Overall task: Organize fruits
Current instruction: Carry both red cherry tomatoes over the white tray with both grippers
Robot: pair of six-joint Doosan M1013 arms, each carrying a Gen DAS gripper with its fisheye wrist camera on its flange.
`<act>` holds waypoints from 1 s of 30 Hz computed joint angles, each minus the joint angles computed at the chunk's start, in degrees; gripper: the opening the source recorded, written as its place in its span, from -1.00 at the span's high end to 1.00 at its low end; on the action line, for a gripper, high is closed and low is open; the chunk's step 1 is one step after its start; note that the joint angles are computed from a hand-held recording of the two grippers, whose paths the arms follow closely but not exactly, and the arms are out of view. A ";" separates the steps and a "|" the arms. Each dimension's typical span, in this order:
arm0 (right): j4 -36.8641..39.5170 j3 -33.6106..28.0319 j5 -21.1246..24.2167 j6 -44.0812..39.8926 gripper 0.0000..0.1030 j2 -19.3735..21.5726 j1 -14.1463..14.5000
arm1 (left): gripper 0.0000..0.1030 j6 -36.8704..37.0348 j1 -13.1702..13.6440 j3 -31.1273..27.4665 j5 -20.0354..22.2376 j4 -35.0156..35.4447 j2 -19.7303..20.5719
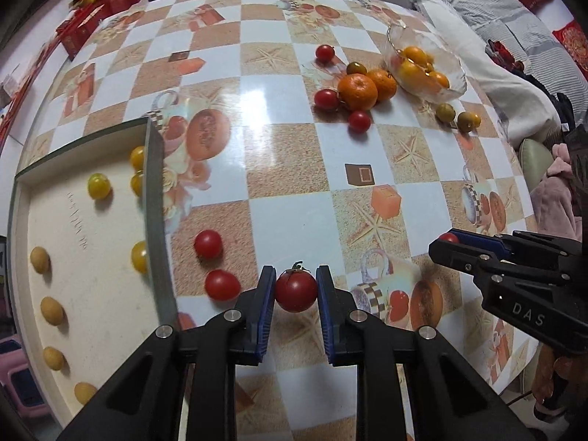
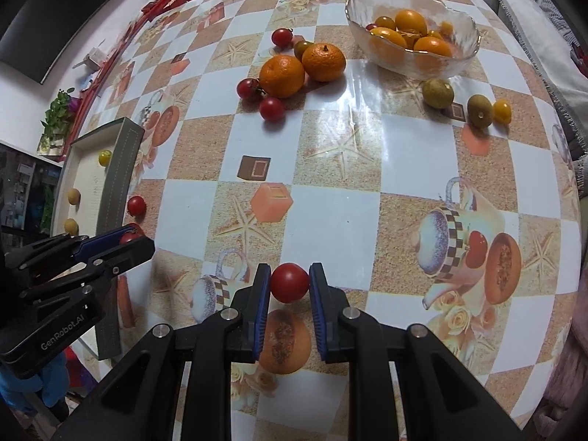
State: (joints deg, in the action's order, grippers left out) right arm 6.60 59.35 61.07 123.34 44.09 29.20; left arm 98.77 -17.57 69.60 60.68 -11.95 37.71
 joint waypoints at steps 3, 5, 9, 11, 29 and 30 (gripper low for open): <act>0.28 -0.77 0.53 -0.26 0.55 0.14 0.25 | 0.53 -1.07 0.29 0.93 -0.60 0.15 -1.03; 0.38 -1.39 1.00 -0.63 0.55 0.28 0.41 | 0.53 -2.02 0.21 1.74 -1.14 0.52 -1.67; 0.54 -3.06 2.24 -1.32 0.55 0.77 0.87 | 0.53 -3.67 0.99 3.21 -1.69 1.50 -2.96; 0.55 -4.22 2.94 -1.81 0.55 1.22 1.14 | 0.53 -4.80 1.20 3.63 -2.00 1.94 -3.26; 2.31 -21.82 11.94 -8.74 0.55 9.59 3.82 | 0.53 -11.91 5.80 7.58 -5.53 3.82 -6.39; 2.48 -23.05 12.53 -9.13 0.55 10.21 3.93 | 0.53 -12.38 6.07 7.78 -5.64 4.18 -6.49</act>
